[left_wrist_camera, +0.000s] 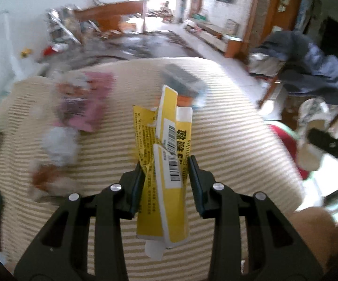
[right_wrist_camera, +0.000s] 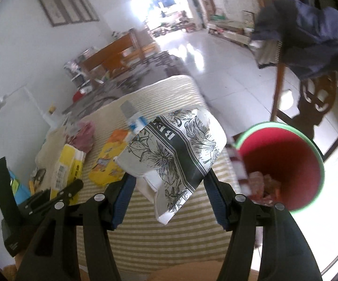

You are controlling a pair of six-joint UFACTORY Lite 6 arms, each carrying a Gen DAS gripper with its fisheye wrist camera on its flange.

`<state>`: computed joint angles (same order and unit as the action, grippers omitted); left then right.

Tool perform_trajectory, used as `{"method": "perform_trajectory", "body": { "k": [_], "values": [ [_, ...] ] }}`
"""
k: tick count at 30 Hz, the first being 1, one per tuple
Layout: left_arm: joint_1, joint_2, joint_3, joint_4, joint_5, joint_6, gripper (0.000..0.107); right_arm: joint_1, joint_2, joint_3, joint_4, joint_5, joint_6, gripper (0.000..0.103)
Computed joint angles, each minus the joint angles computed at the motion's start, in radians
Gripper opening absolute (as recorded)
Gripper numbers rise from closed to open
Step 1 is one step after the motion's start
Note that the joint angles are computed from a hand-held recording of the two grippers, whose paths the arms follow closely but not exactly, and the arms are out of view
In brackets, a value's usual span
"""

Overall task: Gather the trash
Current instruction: 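Carry the wrapper and paper bag to the red bucket and open both tools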

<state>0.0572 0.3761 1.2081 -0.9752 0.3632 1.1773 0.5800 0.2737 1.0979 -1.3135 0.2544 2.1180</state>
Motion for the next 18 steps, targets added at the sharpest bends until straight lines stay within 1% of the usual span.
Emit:
{"method": "perform_trajectory", "body": {
  "k": [3, 7, 9, 11, 14, 17, 18],
  "values": [
    [-0.042, 0.058, 0.073, 0.020, 0.107, -0.063, 0.035, -0.035, -0.064, -0.083, -0.074, -0.004, 0.094, 0.058],
    [-0.125, 0.124, 0.157, 0.035, 0.161, -0.120, 0.035, -0.090, -0.138, -0.177, -0.102, 0.015, 0.126, 0.058],
    [-0.156, 0.167, 0.220, 0.045, 0.187, -0.159, 0.035, -0.118, -0.152, -0.211, -0.144, 0.017, 0.185, 0.058],
    [-0.191, 0.244, 0.331, 0.067, 0.252, -0.231, 0.035, -0.152, -0.159, -0.250, -0.209, 0.008, 0.275, 0.058],
    [-0.244, 0.307, 0.430, 0.099, 0.287, -0.309, 0.036, -0.194, -0.166, -0.303, -0.328, -0.007, 0.428, 0.059],
    [-0.300, 0.327, 0.461, 0.117, 0.281, -0.329, 0.036, -0.242, -0.179, -0.346, -0.471, -0.031, 0.591, 0.059],
    [-0.316, 0.329, 0.466, 0.126, 0.279, -0.337, 0.036, -0.256, -0.175, -0.349, -0.490, -0.034, 0.605, 0.059]
  ]
}}
